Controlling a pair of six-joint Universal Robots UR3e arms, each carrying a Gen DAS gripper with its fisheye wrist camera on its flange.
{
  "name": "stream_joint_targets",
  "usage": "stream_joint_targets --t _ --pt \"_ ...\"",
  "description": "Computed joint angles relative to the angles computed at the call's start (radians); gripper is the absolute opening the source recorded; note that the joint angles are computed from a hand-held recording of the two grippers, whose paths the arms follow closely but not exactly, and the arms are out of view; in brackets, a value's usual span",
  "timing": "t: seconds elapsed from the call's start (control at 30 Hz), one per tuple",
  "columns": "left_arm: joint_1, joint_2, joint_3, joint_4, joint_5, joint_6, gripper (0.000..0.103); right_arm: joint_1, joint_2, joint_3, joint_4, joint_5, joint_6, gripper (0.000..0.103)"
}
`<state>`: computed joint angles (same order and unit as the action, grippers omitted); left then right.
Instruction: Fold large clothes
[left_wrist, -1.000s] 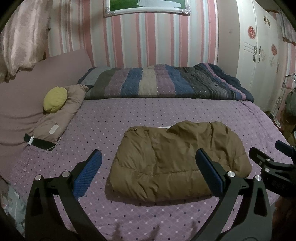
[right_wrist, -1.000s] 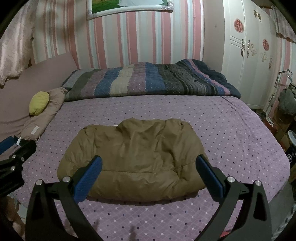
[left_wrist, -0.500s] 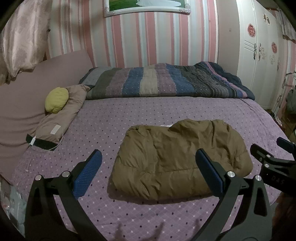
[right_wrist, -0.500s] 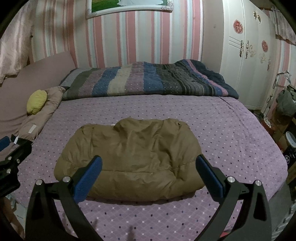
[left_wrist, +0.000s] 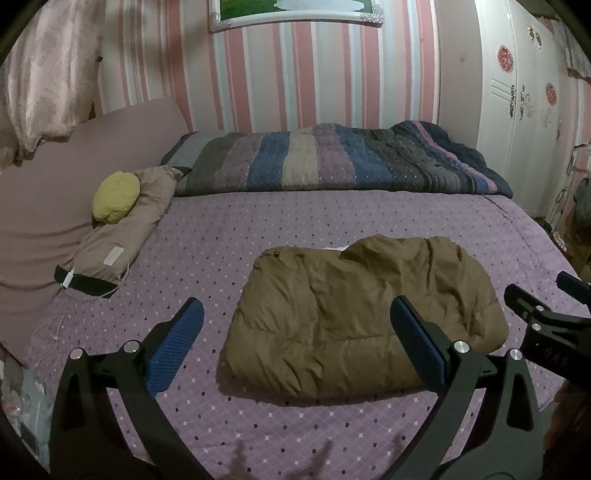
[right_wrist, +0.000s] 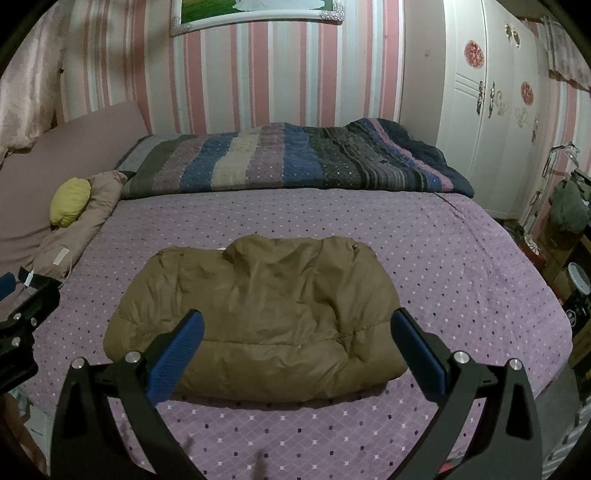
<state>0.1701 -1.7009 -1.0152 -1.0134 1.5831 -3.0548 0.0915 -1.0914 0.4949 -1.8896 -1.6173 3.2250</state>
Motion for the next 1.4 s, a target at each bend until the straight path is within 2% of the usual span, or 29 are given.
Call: stream_joint_targets --t 0.73,0.97,1.4 --pt "0.014 -0.011 0.008 -0.013 -0.022 0.007 0.1 0.002 0.006 0.017 -0.016 -0.012 0.004 0.101" --pt "-0.006 -0.008 -0.006 -0.002 0.005 0.0 0.1 0.004 -0.001 0.039 -0.031 -0.014 0.007 0.101" --pt "0.001 -0.006 0.004 -0.025 -0.006 -0.006 0.1 0.002 -0.003 0.044 -0.034 -0.013 0.005 0.101"
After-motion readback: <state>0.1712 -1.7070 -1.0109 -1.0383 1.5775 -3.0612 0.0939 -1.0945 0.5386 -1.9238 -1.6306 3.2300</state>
